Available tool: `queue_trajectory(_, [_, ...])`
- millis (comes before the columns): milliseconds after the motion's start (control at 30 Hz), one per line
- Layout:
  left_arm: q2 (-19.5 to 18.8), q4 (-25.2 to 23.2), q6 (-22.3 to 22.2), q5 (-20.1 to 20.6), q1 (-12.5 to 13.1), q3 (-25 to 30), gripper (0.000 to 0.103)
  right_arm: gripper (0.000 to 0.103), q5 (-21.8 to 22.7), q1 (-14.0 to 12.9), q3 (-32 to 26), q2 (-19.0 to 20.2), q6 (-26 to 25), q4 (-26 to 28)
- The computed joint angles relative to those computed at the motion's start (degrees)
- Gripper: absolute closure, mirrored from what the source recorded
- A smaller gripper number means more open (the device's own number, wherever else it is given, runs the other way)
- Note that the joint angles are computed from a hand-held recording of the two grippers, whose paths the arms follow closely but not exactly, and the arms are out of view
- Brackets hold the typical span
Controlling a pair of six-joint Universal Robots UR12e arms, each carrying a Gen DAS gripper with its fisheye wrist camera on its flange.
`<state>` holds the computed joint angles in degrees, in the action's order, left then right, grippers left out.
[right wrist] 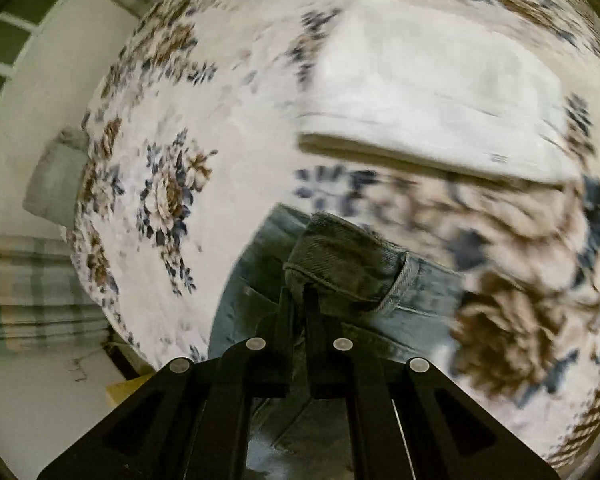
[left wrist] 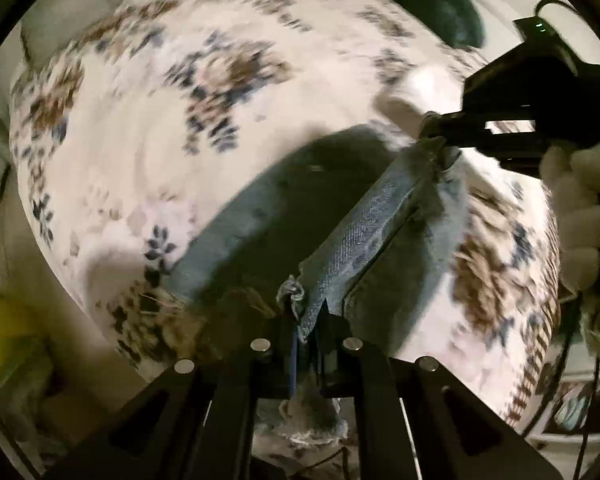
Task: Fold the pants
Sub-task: 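Lift the waistband with both grippers and fold it over toward the frayed hem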
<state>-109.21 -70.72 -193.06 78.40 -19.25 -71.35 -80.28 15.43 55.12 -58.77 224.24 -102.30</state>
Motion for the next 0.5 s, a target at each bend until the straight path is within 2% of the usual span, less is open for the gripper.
queue_trajectory(167, [-1.56, 0.31, -1.22, -1.17, 2.3, -1.74, 0.098, 0.098, -2.42, 2.2, -12.72, 9.26, -3.04, 8.67])
queue_trajectory(367, [-2.86, -0.15, -3.37, -1.67, 3.71, -2.33, 0.094, 0.096, -4.94, 3.33, -21.25, 15.44, -4.07, 16.0])
queue_trajectory(467, [-2.45, 0.75, -6.39, -2.87, 4.48, -3.08, 0.094, 0.087, -2.2, 2.96, -21.05, 15.62, -4.37, 15.22])
queue_trajectory(500, [-2.17, 1.25, -7.61, -2.34, 4.61, -3.29, 0.083, 0.074, -0.27, 2.66, -19.65, 14.9, -4.87, 13.45])
